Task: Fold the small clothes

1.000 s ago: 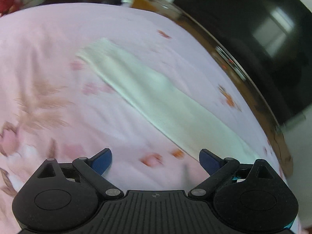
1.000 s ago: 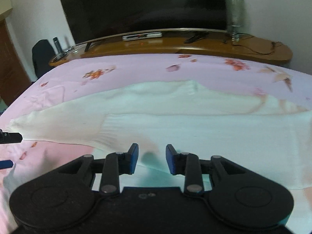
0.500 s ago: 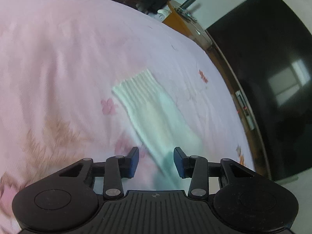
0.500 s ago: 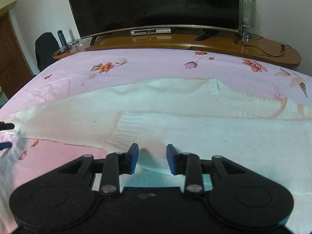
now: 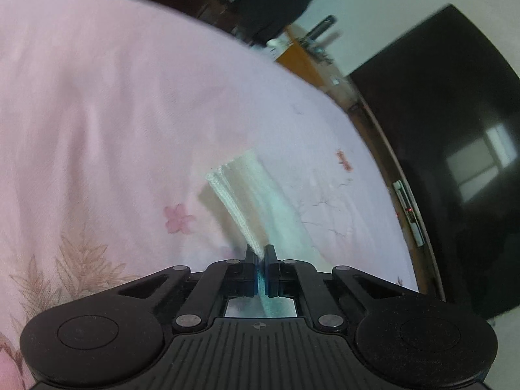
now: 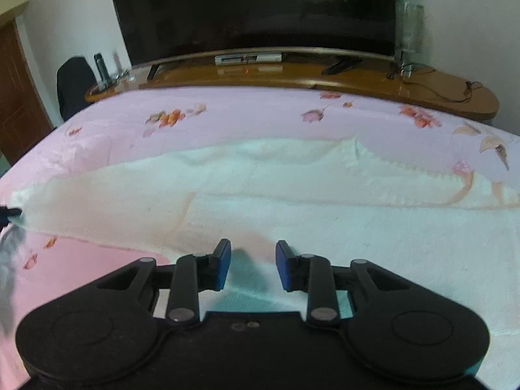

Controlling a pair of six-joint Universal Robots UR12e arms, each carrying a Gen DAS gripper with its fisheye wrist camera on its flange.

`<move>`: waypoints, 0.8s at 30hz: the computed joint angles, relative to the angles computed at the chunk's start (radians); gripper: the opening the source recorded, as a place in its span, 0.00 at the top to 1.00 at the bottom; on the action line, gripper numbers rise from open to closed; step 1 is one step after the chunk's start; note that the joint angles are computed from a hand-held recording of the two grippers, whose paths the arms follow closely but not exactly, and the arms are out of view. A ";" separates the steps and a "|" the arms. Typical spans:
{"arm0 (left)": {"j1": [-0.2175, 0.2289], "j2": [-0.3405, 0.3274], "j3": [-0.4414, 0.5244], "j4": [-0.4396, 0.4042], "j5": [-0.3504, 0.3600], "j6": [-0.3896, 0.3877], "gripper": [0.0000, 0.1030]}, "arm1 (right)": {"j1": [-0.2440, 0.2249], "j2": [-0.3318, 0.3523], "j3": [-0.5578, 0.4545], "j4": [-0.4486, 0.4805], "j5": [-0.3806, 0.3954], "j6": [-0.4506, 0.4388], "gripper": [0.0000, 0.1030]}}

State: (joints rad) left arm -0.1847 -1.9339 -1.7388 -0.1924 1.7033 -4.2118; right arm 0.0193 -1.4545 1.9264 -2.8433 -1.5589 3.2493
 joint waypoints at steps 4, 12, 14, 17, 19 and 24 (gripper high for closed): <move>-0.025 -0.007 0.034 0.050 0.004 0.120 0.97 | 0.015 0.016 0.004 0.002 -0.037 -0.085 0.69; -0.120 -0.053 0.175 0.122 -0.200 0.412 0.97 | -0.038 -0.028 0.025 0.008 0.061 0.028 0.70; -0.148 -0.076 0.217 0.105 -0.289 0.453 0.97 | -0.066 -0.057 0.049 -0.005 0.087 0.066 0.70; -0.199 -0.114 0.277 0.052 -0.395 0.521 0.97 | -0.107 -0.102 0.083 -0.014 0.106 0.098 0.69; -0.229 -0.143 0.316 0.003 -0.447 0.551 0.97 | -0.132 -0.131 0.104 -0.012 0.103 0.107 0.68; -0.293 -0.201 0.412 -0.224 -0.536 0.648 0.97 | -0.199 -0.194 0.163 0.011 0.099 0.122 0.59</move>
